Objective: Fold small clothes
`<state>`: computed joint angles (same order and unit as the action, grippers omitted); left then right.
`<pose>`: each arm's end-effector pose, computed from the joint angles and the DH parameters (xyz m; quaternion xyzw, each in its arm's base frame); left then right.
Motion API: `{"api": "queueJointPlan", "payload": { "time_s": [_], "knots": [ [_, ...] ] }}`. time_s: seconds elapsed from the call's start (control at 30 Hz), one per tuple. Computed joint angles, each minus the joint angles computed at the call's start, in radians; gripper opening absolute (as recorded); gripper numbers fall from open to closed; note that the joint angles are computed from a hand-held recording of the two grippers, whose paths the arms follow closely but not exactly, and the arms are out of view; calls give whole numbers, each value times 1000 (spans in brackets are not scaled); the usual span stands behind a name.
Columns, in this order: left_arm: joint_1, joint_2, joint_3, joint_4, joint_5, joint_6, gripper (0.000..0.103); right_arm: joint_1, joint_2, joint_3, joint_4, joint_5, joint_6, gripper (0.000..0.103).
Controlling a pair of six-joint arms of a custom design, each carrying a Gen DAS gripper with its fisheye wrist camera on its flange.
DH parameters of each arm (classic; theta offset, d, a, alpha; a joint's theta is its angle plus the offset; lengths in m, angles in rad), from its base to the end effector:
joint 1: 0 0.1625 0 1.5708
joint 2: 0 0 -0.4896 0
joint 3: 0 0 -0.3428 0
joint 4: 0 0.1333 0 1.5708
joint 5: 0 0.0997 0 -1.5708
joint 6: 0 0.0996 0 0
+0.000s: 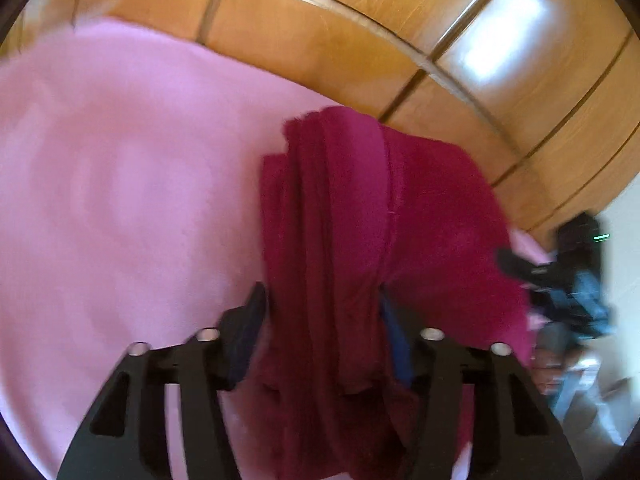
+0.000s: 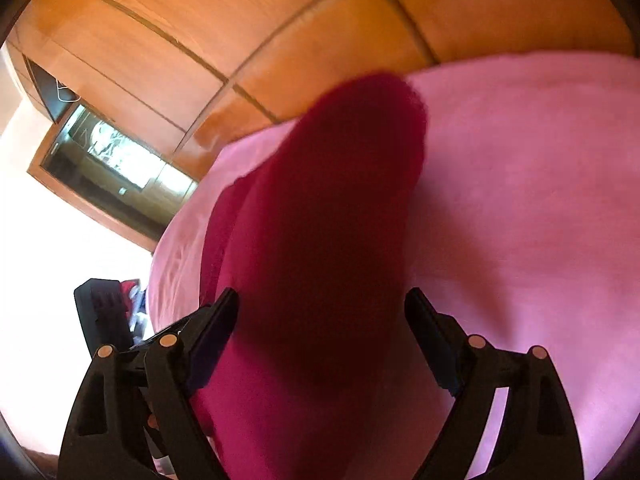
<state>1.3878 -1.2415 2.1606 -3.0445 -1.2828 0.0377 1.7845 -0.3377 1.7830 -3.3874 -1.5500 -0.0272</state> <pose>0.0677 -0.5223 0.3246 0.0658 0.9504 -0.2802 0.1180 0.2667 -0.5908 -0.0720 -0.1200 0.9754 -0.1828 0.0274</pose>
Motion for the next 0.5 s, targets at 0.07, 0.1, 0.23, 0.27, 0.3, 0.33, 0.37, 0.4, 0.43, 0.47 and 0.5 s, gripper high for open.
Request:
{"api": "queueJointPlan", "payload": {
  "time_s": [0.07,0.1,0.23,0.27,0.3,0.33,0.37,0.4,0.43,0.47,0.5],
  "knots": [
    [26,3,-14,9,-66,7,41,-1,10,-19,33,18,-8,74],
    [44,2,-17,13,-114,4,37,6,11,-23,38,12,-16,67],
    [88,-2,-16,-10,-245,-28,29,34,0,-43,70,-14,-49,50],
    [91,-9,-7,-19,-263,-32,29,47,-6,-42,76,-22,-66,49],
    [94,-18,5,-32,-281,-36,28,55,-4,-47,82,-24,-83,47],
    [94,-28,17,-42,-293,-42,28,67,-7,-53,92,-24,-99,46],
    [95,-38,29,-54,-305,-47,28,81,-9,-60,104,-19,-116,46],
    [95,-56,47,-72,-319,-51,28,94,-8,-70,117,-13,-132,45],
    [93,-71,62,-86,-324,-56,28,106,-8,-80,132,-5,-149,45],
    [91,-98,83,-107,-324,-68,28,123,-4,-101,160,9,-171,45],
    [88,-115,99,-127,-319,-75,28,137,2,-123,182,18,-188,45]
  ]
}}
